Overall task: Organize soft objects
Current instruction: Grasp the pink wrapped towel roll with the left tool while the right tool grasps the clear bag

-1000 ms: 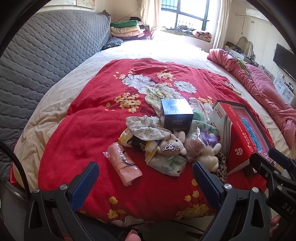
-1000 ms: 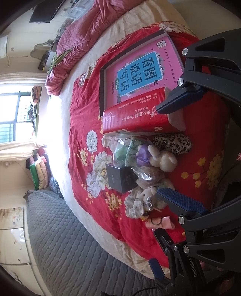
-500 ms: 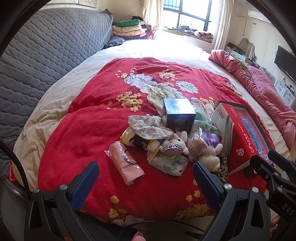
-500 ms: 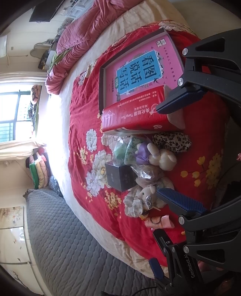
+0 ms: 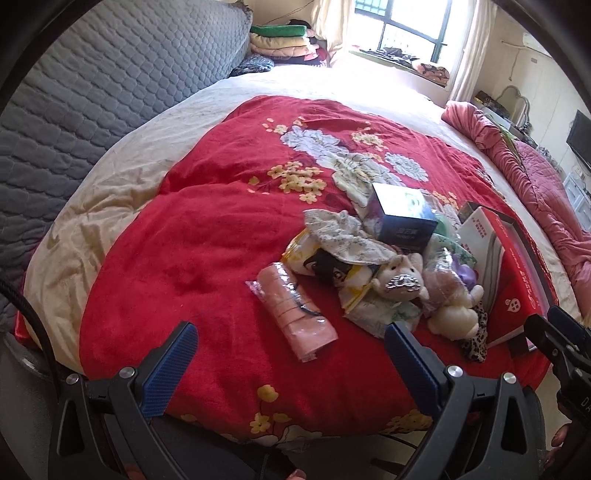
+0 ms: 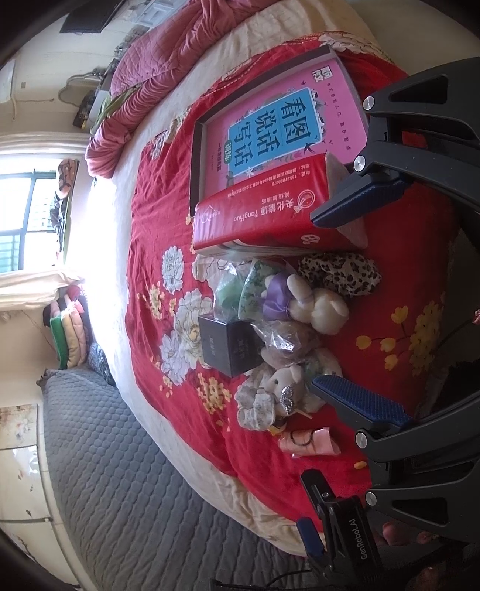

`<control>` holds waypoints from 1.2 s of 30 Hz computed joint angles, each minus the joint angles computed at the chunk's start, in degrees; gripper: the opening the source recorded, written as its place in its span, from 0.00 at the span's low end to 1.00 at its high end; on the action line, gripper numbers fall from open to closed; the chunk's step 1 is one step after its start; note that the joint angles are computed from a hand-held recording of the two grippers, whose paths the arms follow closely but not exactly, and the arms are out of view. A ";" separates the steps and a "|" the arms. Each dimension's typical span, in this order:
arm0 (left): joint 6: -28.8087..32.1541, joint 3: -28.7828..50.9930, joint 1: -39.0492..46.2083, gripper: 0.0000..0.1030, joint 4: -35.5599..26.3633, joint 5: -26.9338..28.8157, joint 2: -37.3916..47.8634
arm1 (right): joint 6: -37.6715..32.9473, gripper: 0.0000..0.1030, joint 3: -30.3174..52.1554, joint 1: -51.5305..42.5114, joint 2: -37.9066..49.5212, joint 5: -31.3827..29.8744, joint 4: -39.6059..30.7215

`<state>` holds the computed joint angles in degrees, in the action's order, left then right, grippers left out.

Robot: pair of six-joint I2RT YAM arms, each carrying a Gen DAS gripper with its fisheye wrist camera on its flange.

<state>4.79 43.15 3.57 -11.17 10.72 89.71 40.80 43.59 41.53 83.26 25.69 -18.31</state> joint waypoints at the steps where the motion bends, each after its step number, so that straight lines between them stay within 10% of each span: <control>1: 0.06 0.59 1.26 0.98 -0.08 0.74 1.20 | -0.74 0.80 0.58 -0.42 1.34 -0.60 0.55; 24: -7.40 19.46 -3.13 0.88 -5.67 -2.05 27.98 | -15.65 0.80 14.96 -6.62 23.60 -6.04 6.33; 36: -7.34 20.11 -3.68 0.47 -1.53 -4.06 30.06 | -20.28 0.39 20.87 -7.46 31.64 -7.74 6.07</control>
